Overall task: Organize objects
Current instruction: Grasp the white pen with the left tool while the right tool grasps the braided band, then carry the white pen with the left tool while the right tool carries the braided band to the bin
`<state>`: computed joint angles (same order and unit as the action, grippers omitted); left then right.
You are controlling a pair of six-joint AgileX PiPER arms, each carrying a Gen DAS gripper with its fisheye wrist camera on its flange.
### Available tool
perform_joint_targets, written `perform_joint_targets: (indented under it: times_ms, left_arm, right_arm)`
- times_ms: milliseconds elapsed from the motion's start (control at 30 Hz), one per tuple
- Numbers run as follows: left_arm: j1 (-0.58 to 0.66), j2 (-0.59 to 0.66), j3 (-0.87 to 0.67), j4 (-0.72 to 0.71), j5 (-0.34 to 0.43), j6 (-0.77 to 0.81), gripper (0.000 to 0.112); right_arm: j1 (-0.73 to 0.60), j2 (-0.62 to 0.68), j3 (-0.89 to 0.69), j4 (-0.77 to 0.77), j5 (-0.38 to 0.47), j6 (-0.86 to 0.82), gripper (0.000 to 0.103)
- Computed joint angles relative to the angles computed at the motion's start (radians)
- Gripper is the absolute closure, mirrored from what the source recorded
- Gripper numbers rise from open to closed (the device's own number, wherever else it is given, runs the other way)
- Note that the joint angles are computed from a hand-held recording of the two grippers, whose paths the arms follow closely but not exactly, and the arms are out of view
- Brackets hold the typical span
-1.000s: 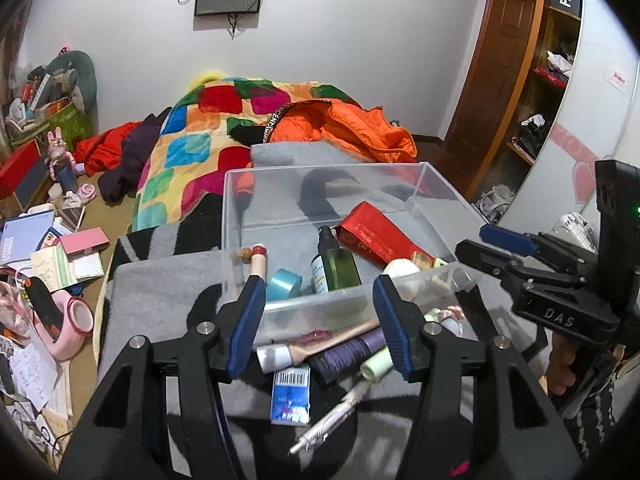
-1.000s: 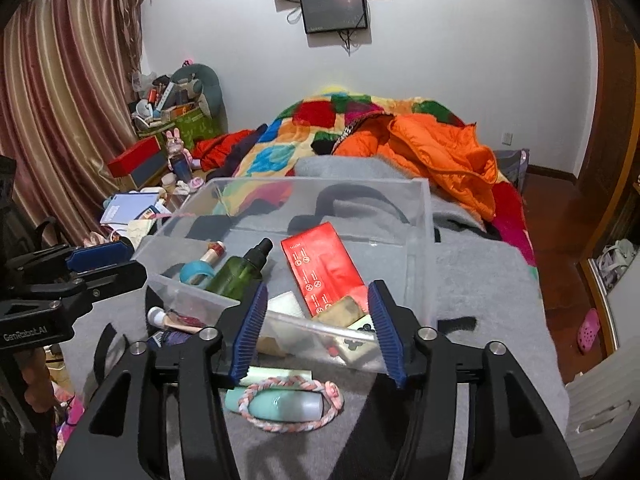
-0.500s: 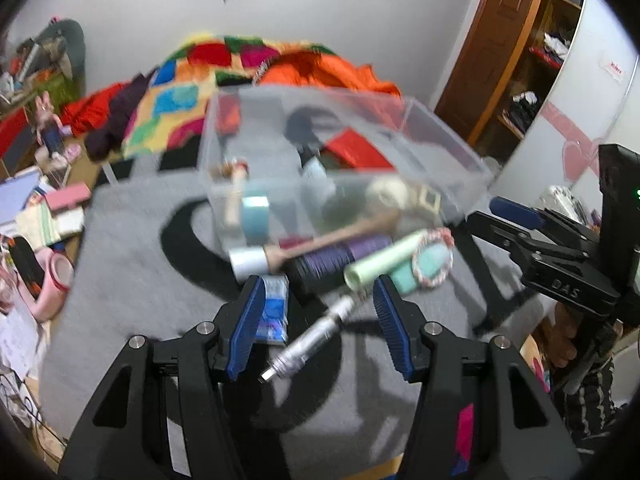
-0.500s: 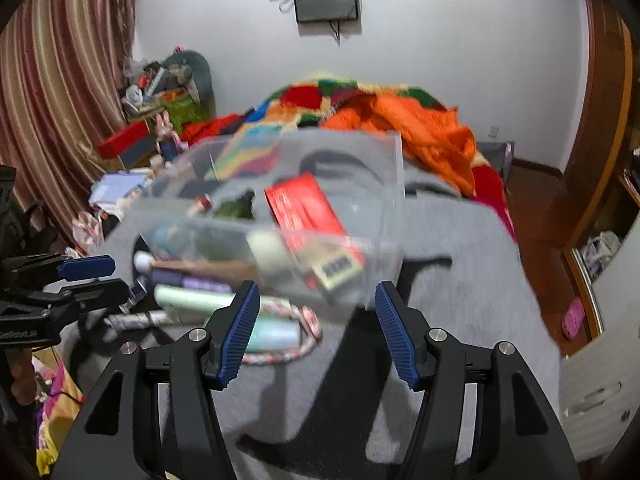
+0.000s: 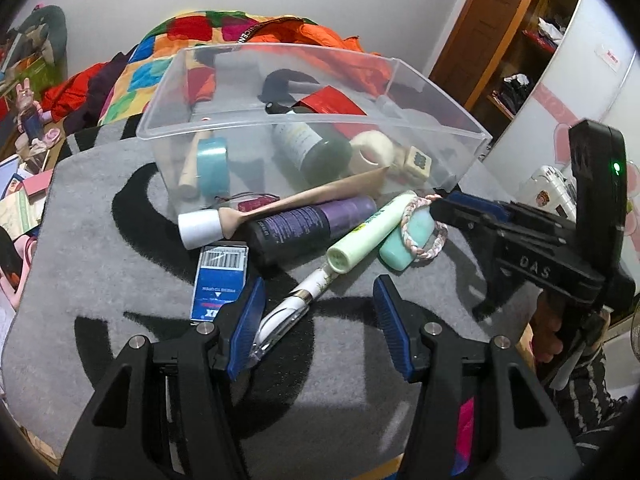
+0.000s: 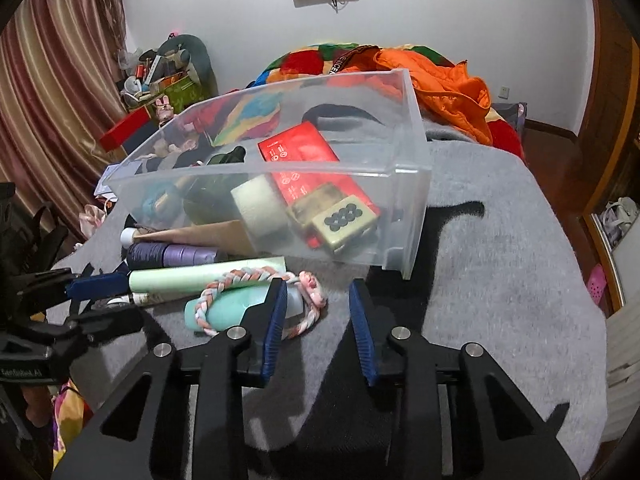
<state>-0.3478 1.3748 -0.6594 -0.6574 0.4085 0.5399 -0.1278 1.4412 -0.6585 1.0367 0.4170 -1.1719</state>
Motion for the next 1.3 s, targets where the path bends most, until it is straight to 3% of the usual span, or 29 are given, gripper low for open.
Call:
perform_joint_targets:
  times_ms: [267, 400, 600, 900, 1167, 1300]
  left_arm:
    - [-0.028, 0.007, 0.012, -0.013, -0.018, 0.014, 0.058]
    - [-0.060, -0.025, 0.047, 0.069, -0.058, -0.071, 0.071]
    - [-0.064, -0.083, 0.089, 0.151, -0.050, -0.145, 0.093]
    - [-0.070, -0.208, 0.158, 0.330, -0.001, -0.305, 0.095]
    - [-0.090, -0.087, 0.082, 0.286, -0.039, -0.232, 0.095]
    - [-0.141, -0.046, 0.060, 0.421, -0.092, -0.359, 0.096]
  right_arm:
    - [-0.002, 0.047, -0.025, -0.019, -0.019, 0.047, 0.087]
    - [0.030, 0.029, 0.007, 0.009, -0.092, 0.004, 0.091]
    - [0.003, 0.003, 0.023, 0.008, -0.071, 0.003, 0.092]
    - [-0.073, -0.093, 0.084, 0.000, -0.035, -0.025, 0.092]
    - [-0.095, -0.159, 0.108, -0.020, 0.010, -0.009, 0.092]
    - [-0.091, -0.192, 0.116, -0.042, 0.018, 0.017, 0.092]
